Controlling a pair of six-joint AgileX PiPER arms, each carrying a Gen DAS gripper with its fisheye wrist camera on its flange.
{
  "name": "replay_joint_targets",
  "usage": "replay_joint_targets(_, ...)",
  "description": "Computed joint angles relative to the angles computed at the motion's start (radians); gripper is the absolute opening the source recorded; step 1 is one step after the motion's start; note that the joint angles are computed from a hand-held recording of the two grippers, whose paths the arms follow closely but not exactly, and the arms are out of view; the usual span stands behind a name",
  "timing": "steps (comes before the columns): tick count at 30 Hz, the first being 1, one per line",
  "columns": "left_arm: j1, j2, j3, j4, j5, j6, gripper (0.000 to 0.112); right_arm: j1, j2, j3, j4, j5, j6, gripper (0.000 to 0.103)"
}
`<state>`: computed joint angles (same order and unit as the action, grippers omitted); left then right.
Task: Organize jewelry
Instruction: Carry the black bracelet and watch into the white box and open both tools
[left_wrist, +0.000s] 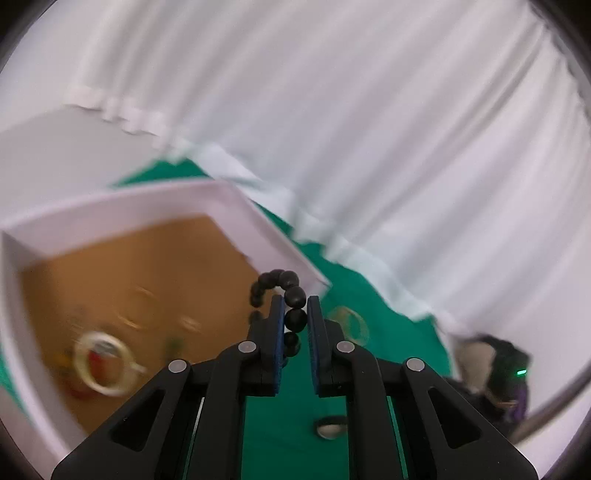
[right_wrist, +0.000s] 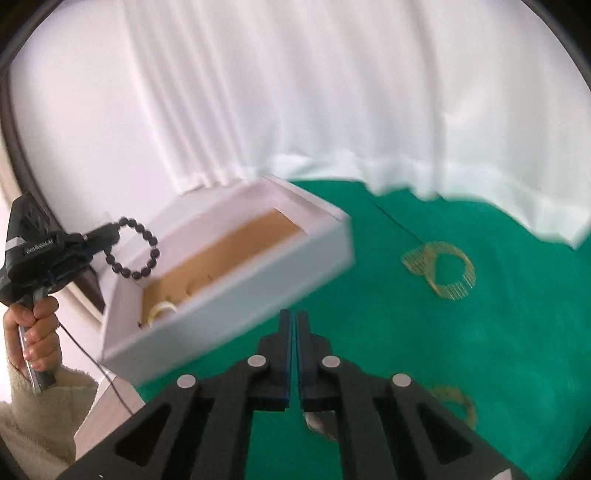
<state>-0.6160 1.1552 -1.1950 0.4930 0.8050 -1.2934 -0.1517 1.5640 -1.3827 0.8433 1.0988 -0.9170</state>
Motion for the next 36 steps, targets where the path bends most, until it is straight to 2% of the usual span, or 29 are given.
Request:
replay_joint_targets(3, 0.084, -0.037, 0.03, -0.01, 0.048, 0.035, 0.01, 0.148, 0.09, -0.173, -0.052, -0.006, 0.102, 0.002)
replay_joint_targets(5, 0.117, -0.077, 0.074, -0.033, 0.042, 0.046, 0.01, 0.198, 0.189, -0.317, -0.093, 0.082, 0.178, 0.005)
replay_joint_targets(6, 0.124, -0.102, 0.1, -0.039, 0.039, 0.046, 0.01, 0.213, 0.216, -0.353, -0.123, 0.112, 0.202, 0.014)
replay_joint_targets(7, 0.124, -0.117, 0.116, -0.037, 0.04, 0.042, 0.01, 0.227, 0.223, -0.348, -0.167, 0.118, 0.209, 0.031)
replay_joint_targets(9, 0.119, -0.139, 0.145, -0.025, 0.039, 0.025, 0.01, 0.233, 0.198, -0.25, -0.222, 0.078, 0.186, 0.044)
replay_joint_targets(12, 0.11, -0.144, 0.165, -0.022, 0.02, 0.003, 0.01, 0.222, 0.179, -0.067, -0.278, 0.025, 0.11, 0.044)
replay_joint_targets(14, 0.077, -0.136, 0.164, 0.008, 0.028, -0.036, 0.01, 0.215, 0.167, 0.058, -0.292, -0.042, 0.07, 0.045)
replay_joint_targets(16, 0.059, -0.127, 0.161, 0.021, 0.03, -0.045, 0.01, 0.219, 0.156, 0.173, -0.298, -0.165, 0.067, 0.045)
replay_joint_targets(17, 0.051, -0.121, 0.158, 0.023, 0.028, -0.051, 0.01, 0.214, 0.154, 0.2, -0.291, -0.195, 0.059, 0.045)
replay_joint_targets(18, 0.04, -0.118, 0.157, 0.026, 0.026, -0.056, 0.01, 0.206, 0.166, 0.216, -0.266, -0.211, 0.061, 0.045)
replay_joint_targets(22, -0.007, -0.099, 0.148, 0.089, 0.055, -0.102, 0.01, 0.109, 0.261, 0.212, -0.02, -0.146, 0.166, 0.045)
replay_joint_targets(24, -0.008, -0.084, 0.142, 0.088, 0.052, -0.097, 0.01, 0.145, 0.285, 0.198, -0.026, -0.206, 0.249, 0.045)
replay_joint_targets(26, 0.004, -0.073, 0.143, 0.073, 0.036, -0.082, 0.01, 0.236, 0.314, 0.174, -0.136, -0.333, 0.365, 0.045)
replay_joint_targets(27, 0.004, -0.066, 0.139, 0.076, 0.042, -0.078, 0.01, 0.275, 0.306, 0.183, -0.179, -0.405, 0.386, 0.041)
replay_joint_targets(28, -0.001, -0.06, 0.134, 0.082, 0.056, -0.078, 0.01, 0.315, 0.296, 0.192, -0.259, -0.471, 0.421, 0.017)
replay_joint_targets(29, 0.006, -0.062, 0.135, 0.072, 0.058, -0.062, 0.01, 0.338, 0.29, 0.207, -0.3, -0.52, 0.424, 0.013)
replay_joint_targets(30, 0.016, -0.068, 0.139, 0.059, 0.056, -0.043, 0.01, 0.339, 0.284, 0.212, -0.301, -0.529, 0.424, 0.011)
replay_joint_targets(33, 0.02, -0.084, 0.14, 0.07, 0.093, -0.029, 0.01, 0.287, 0.243, 0.233, -0.199, -0.479, 0.317, 0.011)
replay_joint_targets(36, 0.057, -0.092, 0.146, 0.048, 0.091, 0.006, 0.01, 0.246, 0.164, 0.225, -0.14, -0.403, 0.246, 0.011)
